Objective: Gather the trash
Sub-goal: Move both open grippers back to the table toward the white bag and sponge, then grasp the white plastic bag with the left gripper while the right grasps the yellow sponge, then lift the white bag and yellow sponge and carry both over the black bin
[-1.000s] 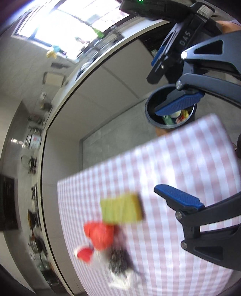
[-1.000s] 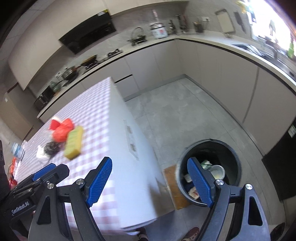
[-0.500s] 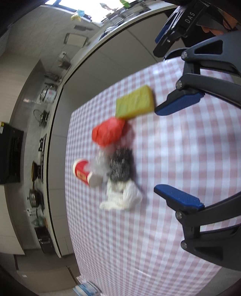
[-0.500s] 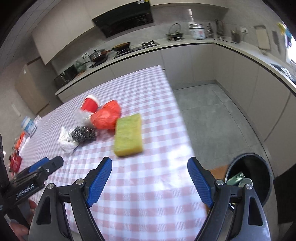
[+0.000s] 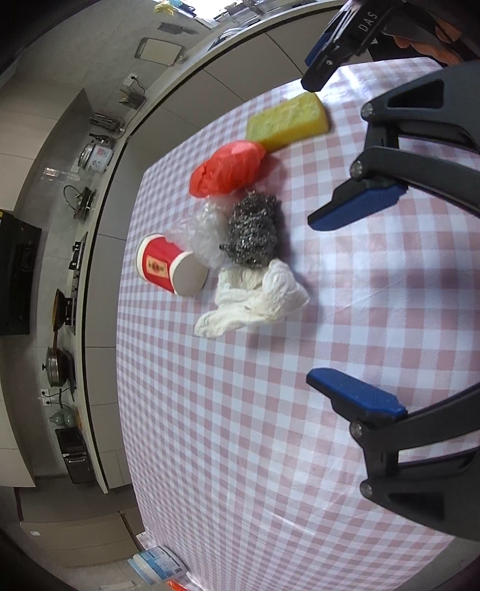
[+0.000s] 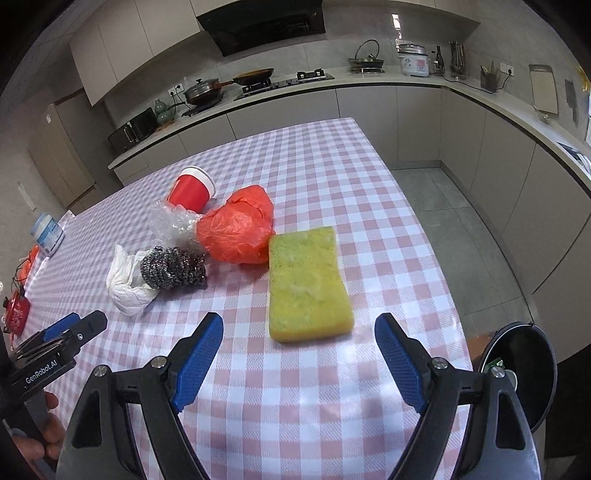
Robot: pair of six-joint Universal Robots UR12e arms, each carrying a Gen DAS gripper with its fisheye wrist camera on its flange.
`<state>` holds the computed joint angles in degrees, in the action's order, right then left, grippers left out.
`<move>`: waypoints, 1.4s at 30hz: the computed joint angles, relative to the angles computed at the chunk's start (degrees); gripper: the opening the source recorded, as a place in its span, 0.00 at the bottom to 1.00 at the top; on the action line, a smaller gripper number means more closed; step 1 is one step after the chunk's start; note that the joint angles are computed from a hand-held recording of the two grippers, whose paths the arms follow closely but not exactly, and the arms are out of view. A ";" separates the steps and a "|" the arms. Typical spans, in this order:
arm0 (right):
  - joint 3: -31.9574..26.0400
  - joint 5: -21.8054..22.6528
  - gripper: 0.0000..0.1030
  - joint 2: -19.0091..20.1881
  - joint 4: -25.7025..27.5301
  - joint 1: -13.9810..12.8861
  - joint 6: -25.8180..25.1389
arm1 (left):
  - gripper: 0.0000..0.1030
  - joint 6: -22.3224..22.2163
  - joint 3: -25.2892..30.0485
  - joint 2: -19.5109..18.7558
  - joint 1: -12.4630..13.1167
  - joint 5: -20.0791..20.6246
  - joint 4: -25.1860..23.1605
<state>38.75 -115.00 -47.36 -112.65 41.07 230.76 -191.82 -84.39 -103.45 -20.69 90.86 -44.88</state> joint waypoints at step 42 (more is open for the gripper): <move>-0.27 2.71 0.47 1.93 -3.28 -1.31 -4.23 | 0.26 -0.25 -1.66 0.04 1.54 -2.47 5.33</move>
<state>38.48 -112.28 -45.43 -115.93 39.75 226.53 -192.07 -86.05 -103.41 -19.15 88.39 -39.56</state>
